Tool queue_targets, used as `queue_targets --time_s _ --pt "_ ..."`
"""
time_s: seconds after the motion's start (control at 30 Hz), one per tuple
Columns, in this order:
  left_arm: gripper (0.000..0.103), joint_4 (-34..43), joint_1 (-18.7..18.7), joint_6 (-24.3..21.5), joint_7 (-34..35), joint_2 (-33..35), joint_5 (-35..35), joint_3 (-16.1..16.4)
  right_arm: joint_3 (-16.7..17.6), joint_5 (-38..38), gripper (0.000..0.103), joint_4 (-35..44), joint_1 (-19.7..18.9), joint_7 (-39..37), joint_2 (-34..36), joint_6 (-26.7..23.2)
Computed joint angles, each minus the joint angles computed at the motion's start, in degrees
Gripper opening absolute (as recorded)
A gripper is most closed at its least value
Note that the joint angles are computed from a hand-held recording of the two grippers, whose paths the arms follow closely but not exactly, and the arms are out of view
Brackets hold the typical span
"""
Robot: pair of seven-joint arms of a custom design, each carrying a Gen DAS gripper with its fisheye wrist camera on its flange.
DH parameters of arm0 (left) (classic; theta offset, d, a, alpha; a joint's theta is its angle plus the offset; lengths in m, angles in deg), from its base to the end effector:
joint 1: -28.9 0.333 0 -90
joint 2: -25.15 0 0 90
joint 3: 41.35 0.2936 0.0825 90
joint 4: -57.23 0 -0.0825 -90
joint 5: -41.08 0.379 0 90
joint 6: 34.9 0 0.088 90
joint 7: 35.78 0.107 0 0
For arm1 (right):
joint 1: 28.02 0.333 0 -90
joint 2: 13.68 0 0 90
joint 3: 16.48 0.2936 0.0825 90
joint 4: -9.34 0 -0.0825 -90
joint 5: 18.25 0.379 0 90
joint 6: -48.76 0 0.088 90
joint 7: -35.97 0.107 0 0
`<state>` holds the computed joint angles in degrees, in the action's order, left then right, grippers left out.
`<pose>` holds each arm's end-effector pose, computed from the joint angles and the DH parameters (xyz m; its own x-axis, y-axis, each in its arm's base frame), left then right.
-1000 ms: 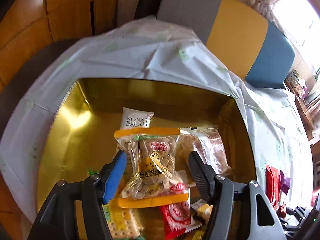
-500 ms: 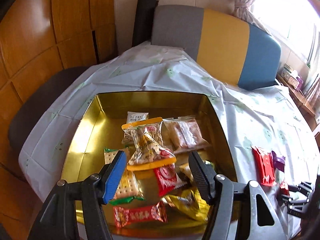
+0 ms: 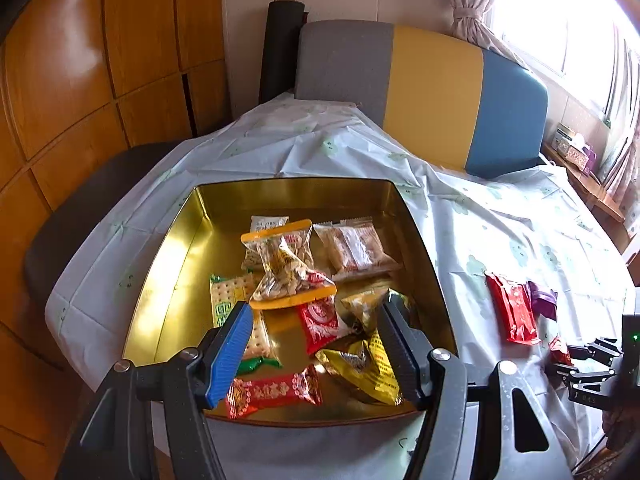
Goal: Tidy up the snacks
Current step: 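Lift the dark red candy wrapper with the right gripper toward the gold tray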
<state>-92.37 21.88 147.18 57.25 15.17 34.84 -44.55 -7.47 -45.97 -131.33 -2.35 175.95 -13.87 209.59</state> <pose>0.4697 -0.0746 0.3813 -0.1331 -0.9908 0.0252 -0.7339 0.0815 -0.6743 0.4000 0.3039 0.3138 0.1673 -0.9856 -0.0227 -0.9024 -0.1438 -0.4061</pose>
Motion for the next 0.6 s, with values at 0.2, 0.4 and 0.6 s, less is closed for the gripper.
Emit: queue_targets --time_s 0.2,0.4,0.6 --pt "0.065 -1.0 1.2 0.0 -0.9 -0.5 1.5 -1.2 0.0 0.3 0.044 0.0 0.0 0.0 0.1 0.2" --pt "0.065 -1.9 0.5 0.0 -0.9 -1.0 0.9 0.0 -0.1 0.2 0.044 -0.4 -0.1 0.5 -0.1 0.8" --pt "0.065 -3.2 -2.0 0.6 0.6 -2.0 -1.0 3.1 -0.1 -0.2 0.044 -0.6 -0.3 0.9 -0.3 0.9"
